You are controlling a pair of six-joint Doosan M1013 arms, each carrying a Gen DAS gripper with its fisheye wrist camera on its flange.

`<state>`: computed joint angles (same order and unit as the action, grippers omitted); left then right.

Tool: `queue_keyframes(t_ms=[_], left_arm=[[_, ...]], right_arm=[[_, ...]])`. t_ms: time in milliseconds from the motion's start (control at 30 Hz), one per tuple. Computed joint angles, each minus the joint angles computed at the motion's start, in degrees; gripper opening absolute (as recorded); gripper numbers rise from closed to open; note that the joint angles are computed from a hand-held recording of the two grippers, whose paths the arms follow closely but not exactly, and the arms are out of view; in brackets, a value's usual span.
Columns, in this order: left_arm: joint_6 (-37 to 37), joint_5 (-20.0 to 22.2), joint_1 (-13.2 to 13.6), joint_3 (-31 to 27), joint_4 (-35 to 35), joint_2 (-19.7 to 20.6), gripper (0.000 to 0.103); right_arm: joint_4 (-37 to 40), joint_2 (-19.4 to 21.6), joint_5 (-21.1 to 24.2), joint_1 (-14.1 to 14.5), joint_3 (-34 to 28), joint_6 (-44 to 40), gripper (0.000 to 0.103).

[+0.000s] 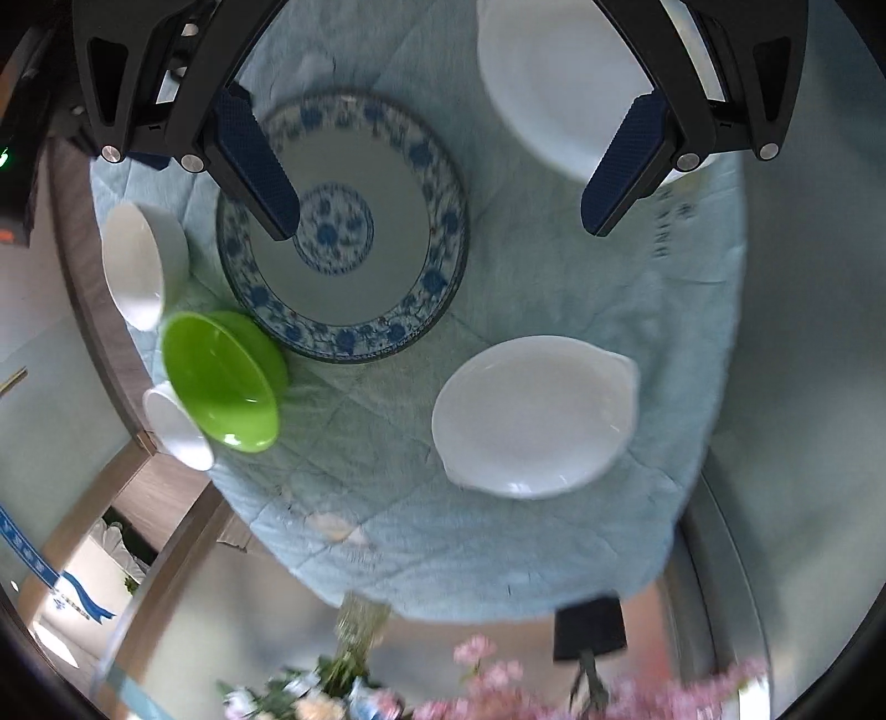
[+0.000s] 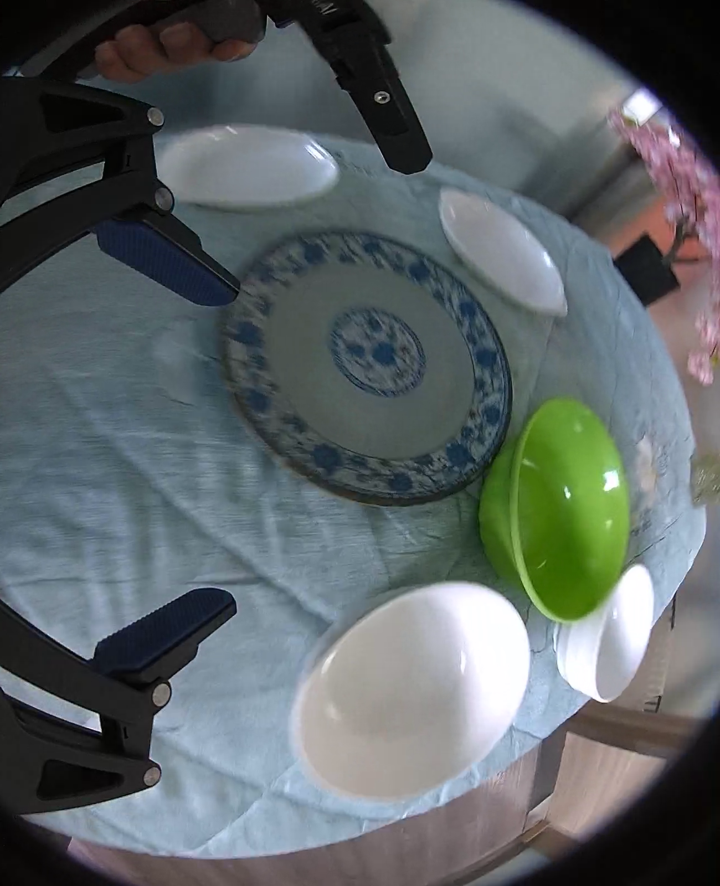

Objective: Organize plates and bowls
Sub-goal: 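Move both tools down to the rim of the blue-and-white patterned plate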

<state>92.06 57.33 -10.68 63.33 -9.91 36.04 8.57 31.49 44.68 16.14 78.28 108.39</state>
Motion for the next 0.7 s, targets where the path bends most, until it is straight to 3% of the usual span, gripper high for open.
queue_keyframes(t_ms=[167,467,600,700], left_arm=[[1.06,4.26,-0.13,-6.19,0.13,5.51,0.102],[2.77,11.58,-0.56,-13.12,-0.29,11.57,0.078],[4.04,10.79,-1.17,-12.81,1.03,11.6,0.075],[3.58,10.83,-1.26,-12.72,0.97,11.53,0.06]], right_arm=[[-3.49,3.39,1.53,0.21,-3.48,5.51,0.103],[-11.59,6.31,2.43,1.28,-8.0,9.68,0.103],[-13.08,6.86,2.63,1.85,-8.99,9.63,0.103],[-12.47,7.57,3.39,2.09,-10.26,8.26,0.103]])
